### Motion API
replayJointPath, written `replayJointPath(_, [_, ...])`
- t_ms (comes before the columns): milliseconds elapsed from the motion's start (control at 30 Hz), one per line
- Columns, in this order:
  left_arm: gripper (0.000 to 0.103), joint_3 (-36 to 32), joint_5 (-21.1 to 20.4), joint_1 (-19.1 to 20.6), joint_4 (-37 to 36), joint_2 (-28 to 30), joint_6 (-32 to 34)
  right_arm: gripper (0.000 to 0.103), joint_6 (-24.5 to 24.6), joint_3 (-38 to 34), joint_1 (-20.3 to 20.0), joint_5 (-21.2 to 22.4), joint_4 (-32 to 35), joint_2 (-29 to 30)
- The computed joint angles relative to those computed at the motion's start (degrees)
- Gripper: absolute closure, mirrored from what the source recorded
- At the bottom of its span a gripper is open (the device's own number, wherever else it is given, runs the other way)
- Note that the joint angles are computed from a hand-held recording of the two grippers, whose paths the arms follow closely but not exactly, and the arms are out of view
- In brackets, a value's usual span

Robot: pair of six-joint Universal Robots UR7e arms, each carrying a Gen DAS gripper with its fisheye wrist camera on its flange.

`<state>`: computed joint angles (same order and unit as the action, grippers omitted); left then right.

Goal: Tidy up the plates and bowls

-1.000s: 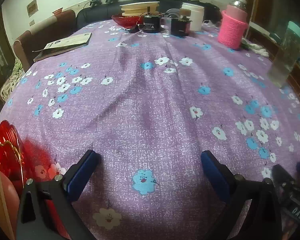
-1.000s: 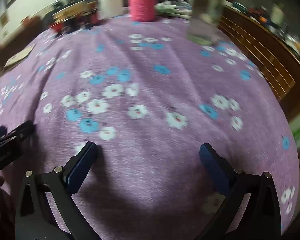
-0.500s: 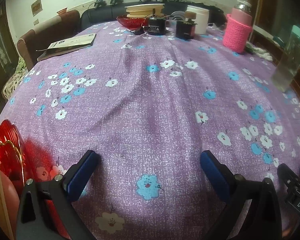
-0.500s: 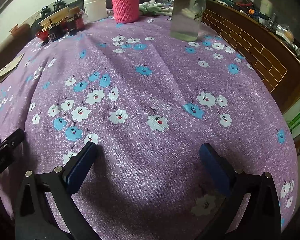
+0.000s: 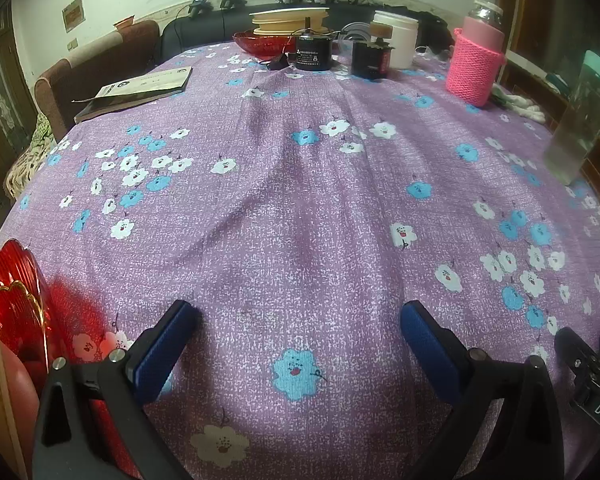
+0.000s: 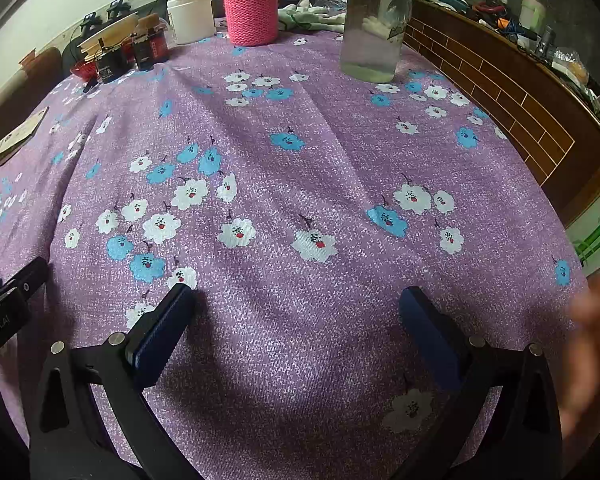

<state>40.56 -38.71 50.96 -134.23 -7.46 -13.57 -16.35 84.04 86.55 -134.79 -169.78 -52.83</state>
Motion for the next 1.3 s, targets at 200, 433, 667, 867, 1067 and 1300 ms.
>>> replayJointPath(200, [0.001, -0.02, -0.01, 0.00, 0.00, 0.01, -0.01, 0.000, -0.02, 0.04, -0.02, 0.02, 0.00, -0.04])
replayJointPath(433, [0.001, -0.08, 0.01, 0.00, 0.02, 0.05, 0.02, 0.000, -0.03, 0.07, -0.02, 0.04, -0.02, -0.07])
replayJointPath(667, [0.001, -0.30, 0.03, 0.01, 0.11, 0.17, 0.04, 0.000, -0.01, 0.06, -0.01, 0.03, -0.03, -0.04])
replayJointPath(867, [0.001, -0.17, 0.02, 0.01, 0.04, 0.11, 0.03, 0.000, -0.01, 0.09, -0.01, 0.04, -0.06, -0.05])
replayJointPath(1067, [0.001, -0.54, 0.04, 0.02, 0.28, 0.27, 0.02, 0.000, -0.02, -0.03, -0.02, 0.06, 0.04, -0.02])
replayJointPath(1300, [0.001, -1.30, 0.03, 0.07, 0.68, 0.62, 0.05, 0.000, 0.04, -0.03, 0.05, -0.04, 0.04, 0.02])
